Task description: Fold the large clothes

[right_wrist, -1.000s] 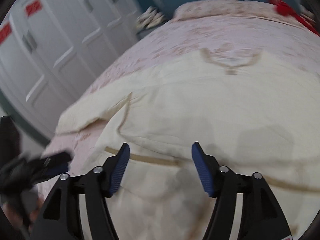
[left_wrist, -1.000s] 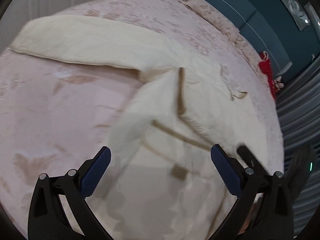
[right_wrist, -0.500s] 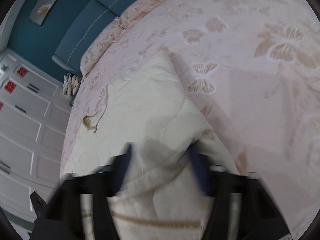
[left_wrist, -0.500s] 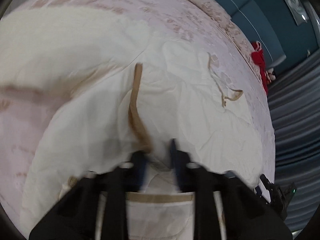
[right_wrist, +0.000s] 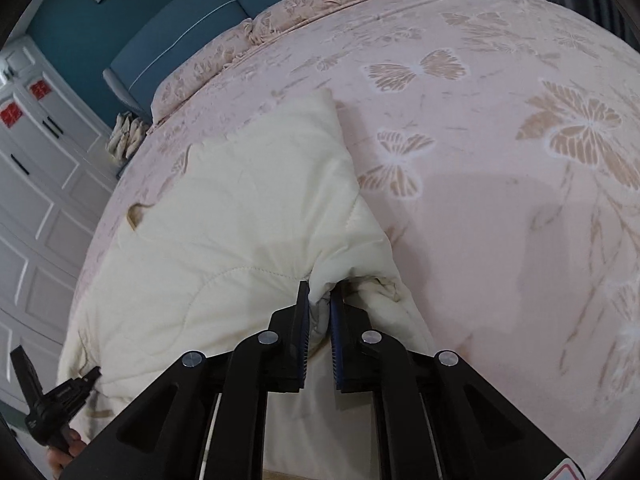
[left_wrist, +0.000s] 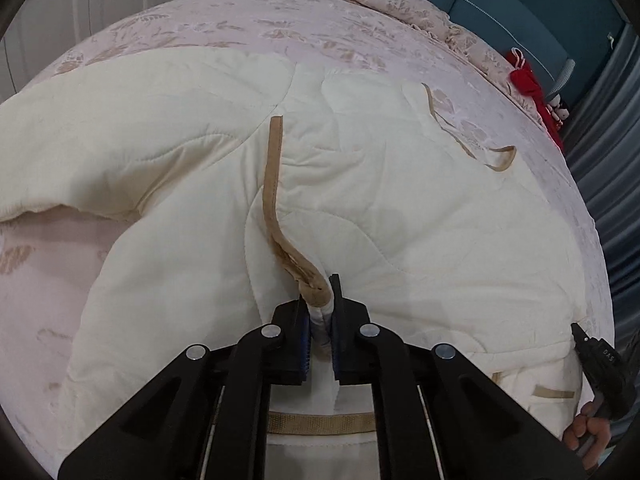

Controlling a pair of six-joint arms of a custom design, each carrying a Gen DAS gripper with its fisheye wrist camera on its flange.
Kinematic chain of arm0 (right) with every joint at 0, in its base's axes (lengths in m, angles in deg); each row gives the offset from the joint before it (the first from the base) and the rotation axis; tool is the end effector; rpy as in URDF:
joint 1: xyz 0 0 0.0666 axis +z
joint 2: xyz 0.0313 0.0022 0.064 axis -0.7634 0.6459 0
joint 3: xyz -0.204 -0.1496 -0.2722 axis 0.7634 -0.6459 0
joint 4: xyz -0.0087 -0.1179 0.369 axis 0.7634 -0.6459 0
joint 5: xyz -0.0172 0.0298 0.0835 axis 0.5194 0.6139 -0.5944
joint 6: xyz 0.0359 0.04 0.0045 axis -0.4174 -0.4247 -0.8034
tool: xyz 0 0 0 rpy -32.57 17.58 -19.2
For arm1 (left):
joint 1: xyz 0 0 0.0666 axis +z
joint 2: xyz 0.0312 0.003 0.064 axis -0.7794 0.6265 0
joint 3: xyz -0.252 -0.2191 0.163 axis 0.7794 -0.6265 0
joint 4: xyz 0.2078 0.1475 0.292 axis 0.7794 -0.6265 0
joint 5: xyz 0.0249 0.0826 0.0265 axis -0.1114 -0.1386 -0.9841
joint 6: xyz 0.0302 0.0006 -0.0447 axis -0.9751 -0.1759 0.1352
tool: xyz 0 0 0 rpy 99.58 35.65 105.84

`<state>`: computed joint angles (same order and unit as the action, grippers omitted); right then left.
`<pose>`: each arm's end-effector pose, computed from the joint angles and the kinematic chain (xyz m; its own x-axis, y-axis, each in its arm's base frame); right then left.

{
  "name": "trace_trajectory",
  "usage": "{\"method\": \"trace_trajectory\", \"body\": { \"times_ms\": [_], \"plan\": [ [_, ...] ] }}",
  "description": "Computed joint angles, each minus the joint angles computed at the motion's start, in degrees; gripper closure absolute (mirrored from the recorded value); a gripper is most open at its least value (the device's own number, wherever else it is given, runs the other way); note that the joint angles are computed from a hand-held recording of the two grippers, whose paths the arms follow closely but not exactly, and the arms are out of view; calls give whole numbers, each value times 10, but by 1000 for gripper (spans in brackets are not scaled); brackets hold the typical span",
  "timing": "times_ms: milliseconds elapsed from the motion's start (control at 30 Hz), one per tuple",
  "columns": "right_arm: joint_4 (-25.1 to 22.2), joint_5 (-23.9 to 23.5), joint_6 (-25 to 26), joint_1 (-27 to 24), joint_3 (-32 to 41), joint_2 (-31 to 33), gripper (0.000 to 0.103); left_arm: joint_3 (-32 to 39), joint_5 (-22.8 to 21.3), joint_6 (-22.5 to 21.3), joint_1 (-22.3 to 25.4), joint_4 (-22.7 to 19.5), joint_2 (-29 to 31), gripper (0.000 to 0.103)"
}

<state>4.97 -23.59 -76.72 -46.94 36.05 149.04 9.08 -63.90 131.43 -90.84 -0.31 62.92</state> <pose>0.5307 0.0385 0.3470 -0.8502 0.1804 -0.4946 -0.0536 0.9049 0.4222 0.3504 -0.2726 0.3755 -0.6569 -0.5812 -0.4802 -0.5063 0.8120 -0.2902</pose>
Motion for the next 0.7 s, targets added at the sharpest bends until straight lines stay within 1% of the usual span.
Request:
{"method": "trace_trajectory", "body": {
  "times_ms": [100, 133, 167, 200, 233, 267, 300, 333, 367, 400, 467, 500, 567, 633, 700],
  "plan": [
    [-8, 27, 23, 7, 1, -2, 94, -4, -18, 12, -12, -5, 0, 96],
    [-15, 37, 24, 8, 5, -4, 90, -3, -24, 14, -15, -7, 3, 95],
    [-26, 61, 18, 10, 7, -14, 85, 0, -29, 14, -18, -8, 8, 95],
    [-24, 86, 5, 13, -1, -37, 83, 1, -34, 14, -20, -9, 10, 95],
    [-11, 118, -4, 19, -15, -66, 80, 9, -39, 14, -22, -14, 15, 95],
    [5, 140, -7, 28, -27, -91, 77, 15, -42, 13, -21, -16, 20, 95],
    [20, 143, -3, 38, -36, -113, 77, 14, -46, 17, -25, -17, 19, 95],
    [21, 129, 5, 46, -35, -121, 77, 16, -47, 15, -22, -18, 21, 95],
    [1, 110, 29, 66, -16, -116, 78, 19, -50, 18, -25, -24, 22, 95],
    [-22, 104, 58, 90, 5, -104, 78, 23, -54, 24, -29, -32, 24, 95],
    [-35, 92, 93, 129, 23, -84, 83, 24, -57, 33, -35, -39, 23, 95],
    [-44, 93, 104, 146, 30, -71, 84, 20, -59, 40, -40, -40, 19, 95],
    [-59, 87, 109, 166, 36, -45, 84, 19, -60, 42, -42, -37, 19, 95],
    [-73, 89, 102, 177, 33, -25, 85, 11, -59, 39, -40, -28, 15, 95],
    [-57, 96, 95, 178, 11, -15, 87, 10, -65, 33, -41, -24, 18, 95]
  ]
}}
